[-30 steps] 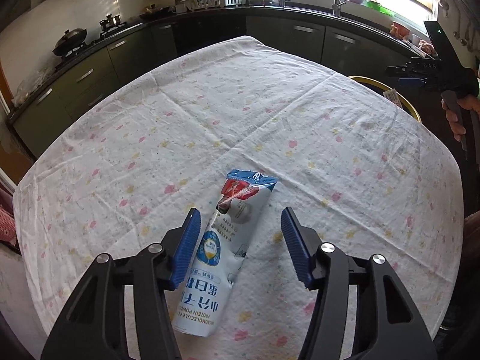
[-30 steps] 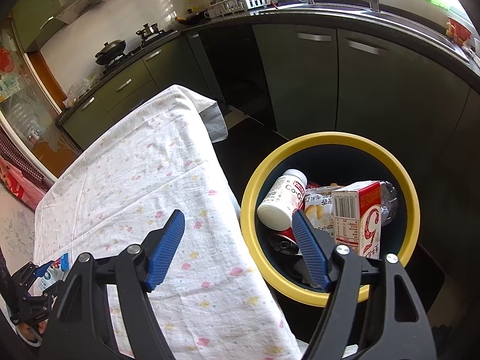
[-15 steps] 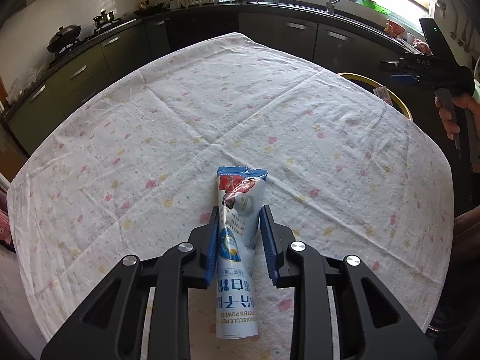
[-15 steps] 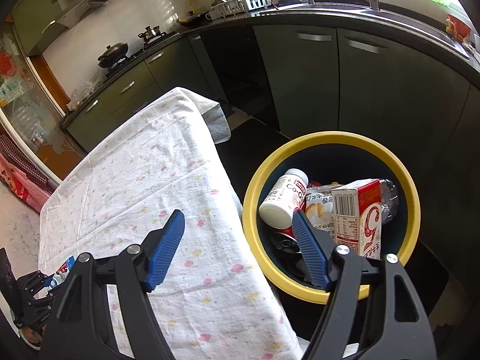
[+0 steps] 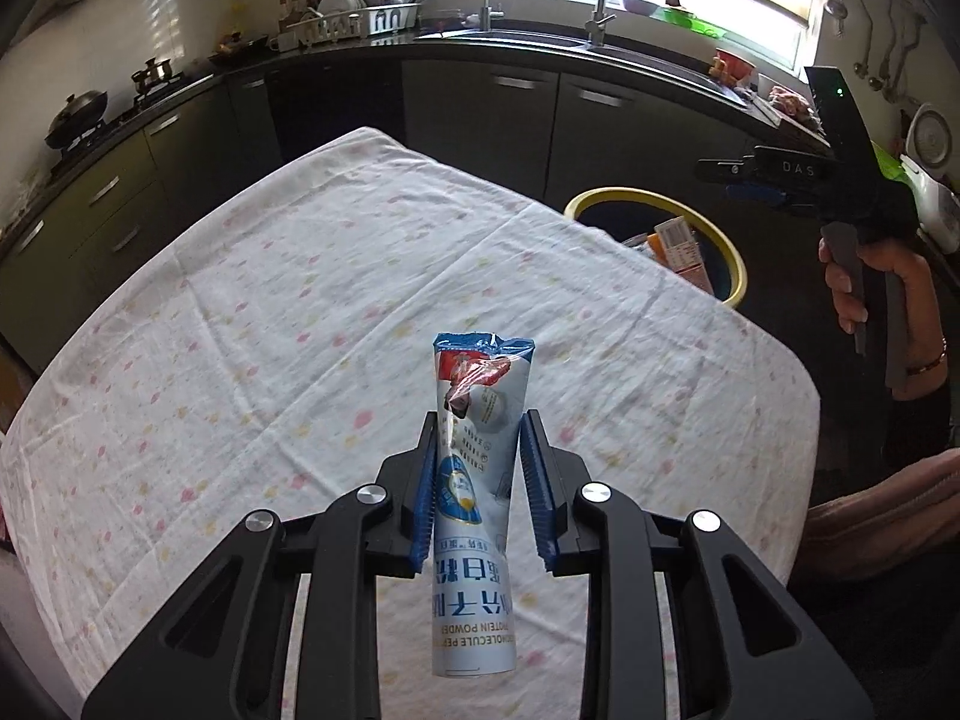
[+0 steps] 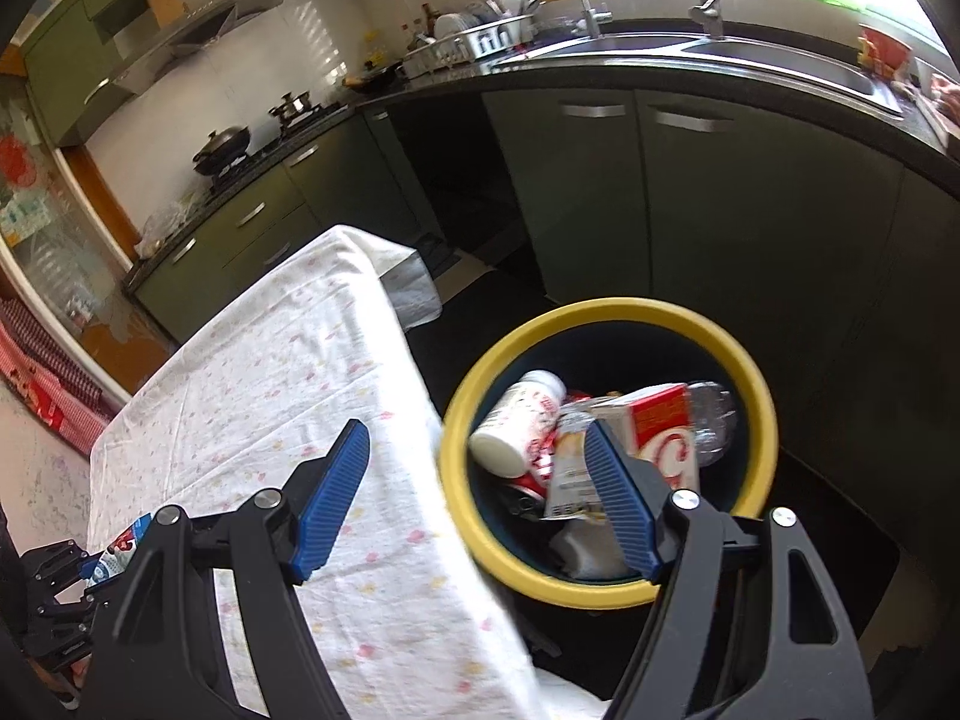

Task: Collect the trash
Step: 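Carry the protein tube into the yellow bin and open the left gripper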

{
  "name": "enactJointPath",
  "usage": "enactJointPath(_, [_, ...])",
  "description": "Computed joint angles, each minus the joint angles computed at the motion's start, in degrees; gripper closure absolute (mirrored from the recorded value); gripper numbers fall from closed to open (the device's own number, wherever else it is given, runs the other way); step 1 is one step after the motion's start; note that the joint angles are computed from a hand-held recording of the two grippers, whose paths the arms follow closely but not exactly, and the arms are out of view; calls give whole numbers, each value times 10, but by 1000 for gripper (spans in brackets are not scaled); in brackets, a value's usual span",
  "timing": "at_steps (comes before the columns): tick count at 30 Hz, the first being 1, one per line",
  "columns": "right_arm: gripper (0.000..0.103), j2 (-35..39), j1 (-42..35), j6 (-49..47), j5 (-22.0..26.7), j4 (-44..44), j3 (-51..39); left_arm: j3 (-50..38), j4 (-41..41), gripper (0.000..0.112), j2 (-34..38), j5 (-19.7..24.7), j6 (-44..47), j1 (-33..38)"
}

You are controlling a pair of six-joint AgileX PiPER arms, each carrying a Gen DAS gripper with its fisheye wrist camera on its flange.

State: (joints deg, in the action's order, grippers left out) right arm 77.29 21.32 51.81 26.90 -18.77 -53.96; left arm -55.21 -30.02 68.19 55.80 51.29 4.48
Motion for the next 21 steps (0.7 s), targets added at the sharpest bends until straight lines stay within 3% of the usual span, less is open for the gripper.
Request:
enactJointPath(6, [32, -55, -116, -141, -38, 130, 71, -81, 83, 85, 61, -48, -159, -203])
enactJointPath(10, [33, -79, -195, -282, -49, 257, 106, -173, 134, 85, 152, -59, -256, -313])
enactJointPath(16, [32, -102, -307, -496, -39, 441, 142, -347, 169, 85, 313, -40, -348, -401])
enactJointPath(21, [32, -107, -368, -603, -20, 530, 157, -502, 212, 85, 442, -8, -423, -437])
